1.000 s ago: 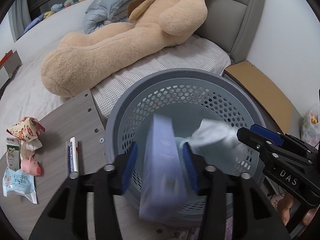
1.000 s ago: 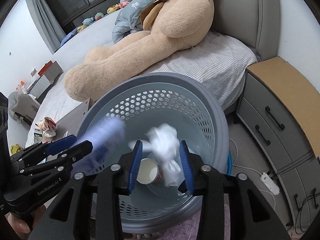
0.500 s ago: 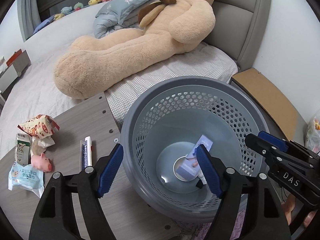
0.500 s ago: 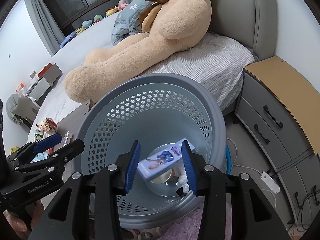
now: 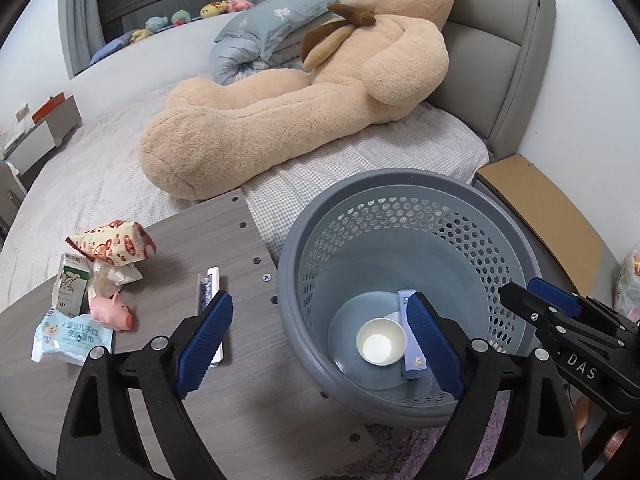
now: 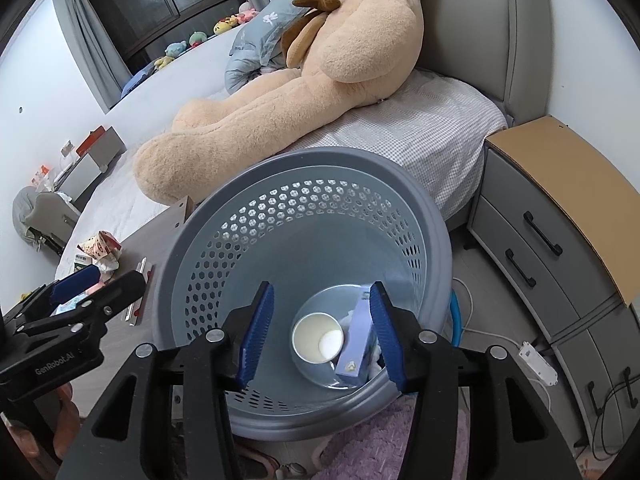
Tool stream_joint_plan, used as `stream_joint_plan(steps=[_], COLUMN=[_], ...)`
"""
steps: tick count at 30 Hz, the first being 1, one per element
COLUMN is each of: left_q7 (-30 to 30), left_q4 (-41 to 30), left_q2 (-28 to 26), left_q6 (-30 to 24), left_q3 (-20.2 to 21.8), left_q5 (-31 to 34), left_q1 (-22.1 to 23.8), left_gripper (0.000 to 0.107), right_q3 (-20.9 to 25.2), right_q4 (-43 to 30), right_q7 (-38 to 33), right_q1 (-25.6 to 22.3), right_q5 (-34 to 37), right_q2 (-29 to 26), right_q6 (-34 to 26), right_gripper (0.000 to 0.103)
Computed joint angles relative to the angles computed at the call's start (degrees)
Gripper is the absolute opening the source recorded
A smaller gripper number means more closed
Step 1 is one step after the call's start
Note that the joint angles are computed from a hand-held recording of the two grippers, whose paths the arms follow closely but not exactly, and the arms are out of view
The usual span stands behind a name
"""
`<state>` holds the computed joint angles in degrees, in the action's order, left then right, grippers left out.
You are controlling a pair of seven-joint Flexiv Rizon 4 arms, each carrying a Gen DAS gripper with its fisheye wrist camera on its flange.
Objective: Collect trash
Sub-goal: 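Withdraw both grippers from the wastebasket back toward the remaining trash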
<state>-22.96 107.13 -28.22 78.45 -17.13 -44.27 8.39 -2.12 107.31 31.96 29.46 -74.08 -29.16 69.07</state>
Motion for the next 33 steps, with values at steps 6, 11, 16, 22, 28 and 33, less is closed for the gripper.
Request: stream_joint_plan(steps=[6,11,16,22,28,33], left_q7=[2.5,5.9,9.4,12.4,14.9,18.3], left_q4=[1.9,3.2,3.6,3.0,1.9,1.4], left_q2=[1.2,2.2,2.9,3.0,2.9,3.0], left_q6=[2.5,3.5,4.3,5.0,5.0,6.0], left_q3=[-2.1,-3.7,-3.8,-1.7,0.1,1.0], left_q5=[-3.2,-7.4,-12.4,-17.3,-20.8,-24.8], left_q1=[1.8,3.5,3.9,2.9,2.6,2.4], left_gripper=[0.091,0.095,0.095,0.096,0.096,0.096], right_q3=[0.2,1.0,1.2,1.6,0.9,-0.3], right_q4=[0.0,-0.9,-2.5,-5.8,-9.1,-11.7], right_q7=[0.3,-0.7,-2.2,-7.6,-11.7,-13.6], right_q1=[0.7,1.4,2.8,4.4,6.2,7.9], right_q5=[-0.2,0.6,1.1,4.4,7.2,7.8], right_q2=[0.4,0.3,0.1,-1.4,-2.7,-3.6], right_q6=[-0.7,-2.1,-3.7,-5.4,-6.1,-7.1], right_gripper=[0.056,0.061,0.068,0.069,0.069,0.07])
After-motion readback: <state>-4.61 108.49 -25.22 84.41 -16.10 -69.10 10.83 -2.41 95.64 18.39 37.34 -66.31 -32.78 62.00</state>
